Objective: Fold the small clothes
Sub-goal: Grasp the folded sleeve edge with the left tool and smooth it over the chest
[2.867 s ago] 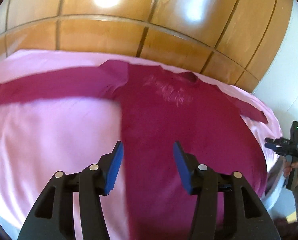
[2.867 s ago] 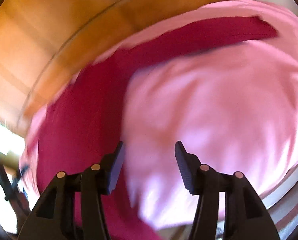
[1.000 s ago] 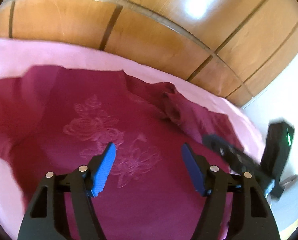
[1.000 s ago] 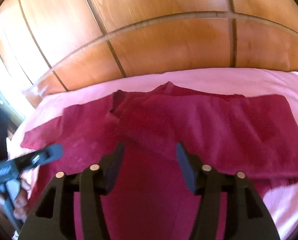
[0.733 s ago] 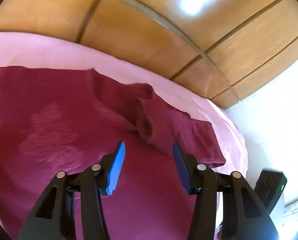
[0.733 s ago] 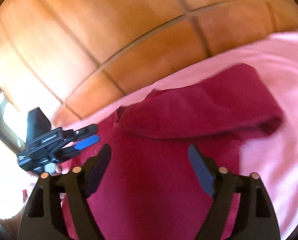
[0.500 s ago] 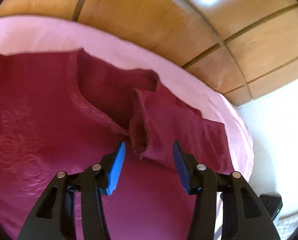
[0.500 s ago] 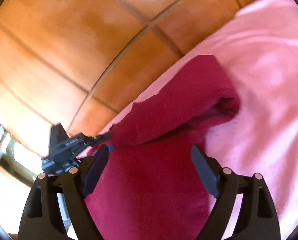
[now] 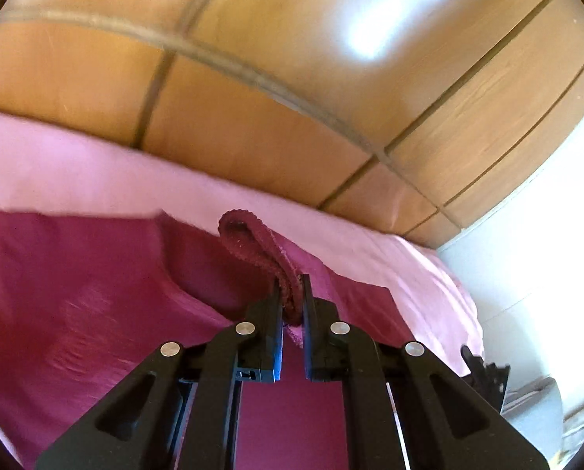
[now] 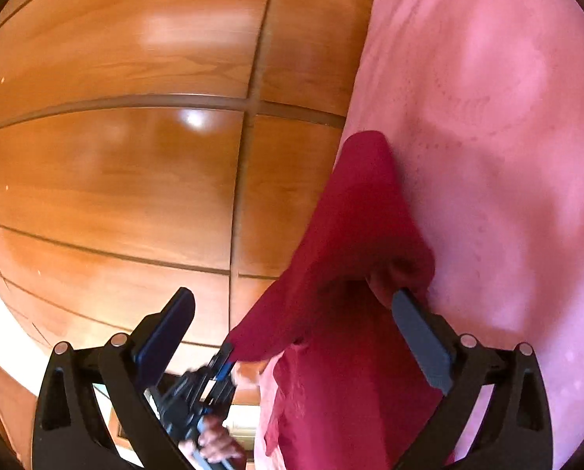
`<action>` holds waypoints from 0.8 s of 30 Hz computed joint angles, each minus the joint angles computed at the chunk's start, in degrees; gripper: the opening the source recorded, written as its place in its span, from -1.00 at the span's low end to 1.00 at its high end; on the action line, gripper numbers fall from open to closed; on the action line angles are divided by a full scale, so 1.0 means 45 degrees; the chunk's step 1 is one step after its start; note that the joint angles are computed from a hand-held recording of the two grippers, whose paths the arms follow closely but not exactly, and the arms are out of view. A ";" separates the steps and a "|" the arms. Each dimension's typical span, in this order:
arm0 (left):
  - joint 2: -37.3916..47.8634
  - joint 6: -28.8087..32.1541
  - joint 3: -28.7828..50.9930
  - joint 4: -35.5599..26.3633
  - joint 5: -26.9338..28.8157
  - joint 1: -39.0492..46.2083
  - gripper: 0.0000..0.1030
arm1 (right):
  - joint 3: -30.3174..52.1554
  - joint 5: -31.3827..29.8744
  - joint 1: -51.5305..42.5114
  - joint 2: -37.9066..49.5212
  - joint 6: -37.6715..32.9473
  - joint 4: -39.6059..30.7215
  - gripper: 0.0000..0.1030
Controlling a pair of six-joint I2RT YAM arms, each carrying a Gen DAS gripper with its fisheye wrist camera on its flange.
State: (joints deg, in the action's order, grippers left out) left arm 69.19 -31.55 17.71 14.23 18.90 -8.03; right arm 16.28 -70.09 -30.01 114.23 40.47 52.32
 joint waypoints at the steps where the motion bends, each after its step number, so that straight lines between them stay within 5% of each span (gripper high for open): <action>1: -0.0493 0.0319 -0.0202 -0.0311 -0.0038 0.0423 -0.87 | 0.0069 0.0203 0.0253 -0.0102 0.0040 -0.0104 0.95; 7: -0.0348 0.1843 -0.1218 -0.0482 0.0534 0.2812 -0.87 | 0.0571 0.2006 0.1489 -0.1161 -0.0829 -0.2033 0.95; 11: 0.1473 0.2394 -0.1879 0.0826 0.0226 0.3477 -0.87 | 0.0776 0.3306 0.2680 -0.0485 -0.0694 -0.1311 0.95; 14: 0.3036 0.2672 -0.2159 0.2139 -0.0132 0.3528 -0.87 | 0.0736 0.3818 0.2974 -0.1207 -0.2042 -0.2867 0.95; 19: 0.4010 0.3004 -0.2198 0.3149 -0.0599 0.3194 -0.87 | 0.0239 0.5721 0.3731 -0.5480 -0.5477 -0.8137 0.95; 24: 0.4022 0.3004 -0.2373 0.3421 -0.0472 0.3271 -0.87 | -0.0298 0.8779 0.6999 -0.9268 -0.5901 -0.9284 0.95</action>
State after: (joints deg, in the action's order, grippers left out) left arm 87.29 -18.03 7.03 29.63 16.78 6.68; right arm 14.94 -30.58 1.49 72.53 13.91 10.54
